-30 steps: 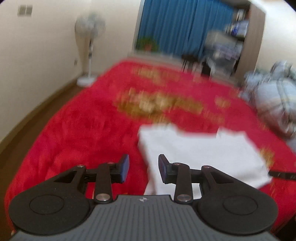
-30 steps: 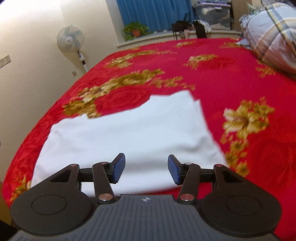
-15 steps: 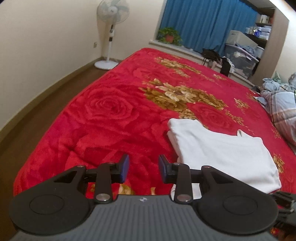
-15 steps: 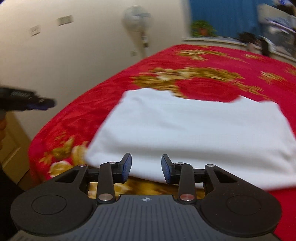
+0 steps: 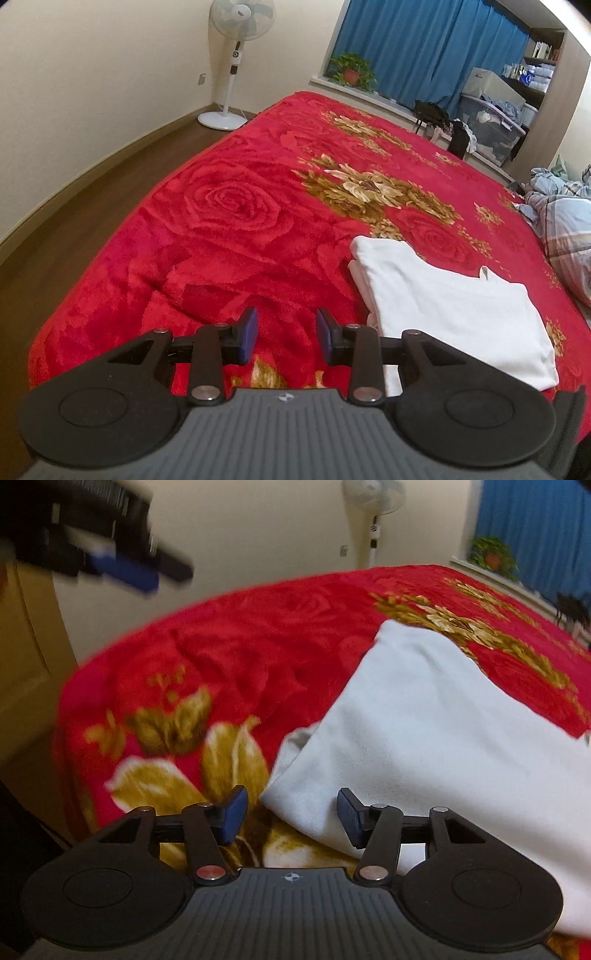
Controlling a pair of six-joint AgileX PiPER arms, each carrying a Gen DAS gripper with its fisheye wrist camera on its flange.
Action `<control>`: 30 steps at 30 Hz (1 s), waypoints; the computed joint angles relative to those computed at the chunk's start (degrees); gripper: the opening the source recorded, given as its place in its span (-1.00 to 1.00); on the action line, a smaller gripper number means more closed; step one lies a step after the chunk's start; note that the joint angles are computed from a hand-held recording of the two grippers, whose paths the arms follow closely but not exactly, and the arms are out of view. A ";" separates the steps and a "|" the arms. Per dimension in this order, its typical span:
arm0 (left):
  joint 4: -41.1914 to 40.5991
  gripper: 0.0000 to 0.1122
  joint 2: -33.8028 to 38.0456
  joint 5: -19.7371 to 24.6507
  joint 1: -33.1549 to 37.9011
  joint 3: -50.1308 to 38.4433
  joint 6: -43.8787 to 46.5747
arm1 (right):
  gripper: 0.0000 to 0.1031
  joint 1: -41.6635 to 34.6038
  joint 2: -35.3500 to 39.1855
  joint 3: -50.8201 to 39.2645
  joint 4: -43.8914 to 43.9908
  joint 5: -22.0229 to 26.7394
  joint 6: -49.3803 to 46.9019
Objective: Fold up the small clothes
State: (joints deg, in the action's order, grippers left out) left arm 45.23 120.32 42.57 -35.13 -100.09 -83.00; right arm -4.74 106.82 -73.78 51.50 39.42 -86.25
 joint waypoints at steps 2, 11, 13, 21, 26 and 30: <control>0.09 -0.32 0.04 -0.15 0.03 -0.03 -0.28 | 0.06 0.76 -0.15 1.40 0.73 -2.93 -2.20; 0.00 -0.32 0.53 -0.03 -0.11 -0.95 -0.57 | -0.82 0.21 -0.15 0.85 2.49 -3.35 -4.74; -0.11 -0.32 0.67 0.23 -0.15 -1.21 -0.36 | -0.84 -0.35 -0.02 -0.07 2.90 -2.09 -4.49; -1.38 -0.32 1.93 1.39 -0.20 -3.39 1.07 | -0.85 -6.16 0.87 -10.97 4.99 11.10 4.28; -2.49 -0.32 3.51 2.18 -0.52 -6.24 3.00 | -0.86 -15.93 8.56 -30.67 7.65 23.91 21.99; -3.90 -0.32 5.57 3.25 -0.87 -10.09 5.71 | -0.86 -25.36 18.25 -49.29 8.35 27.79 39.90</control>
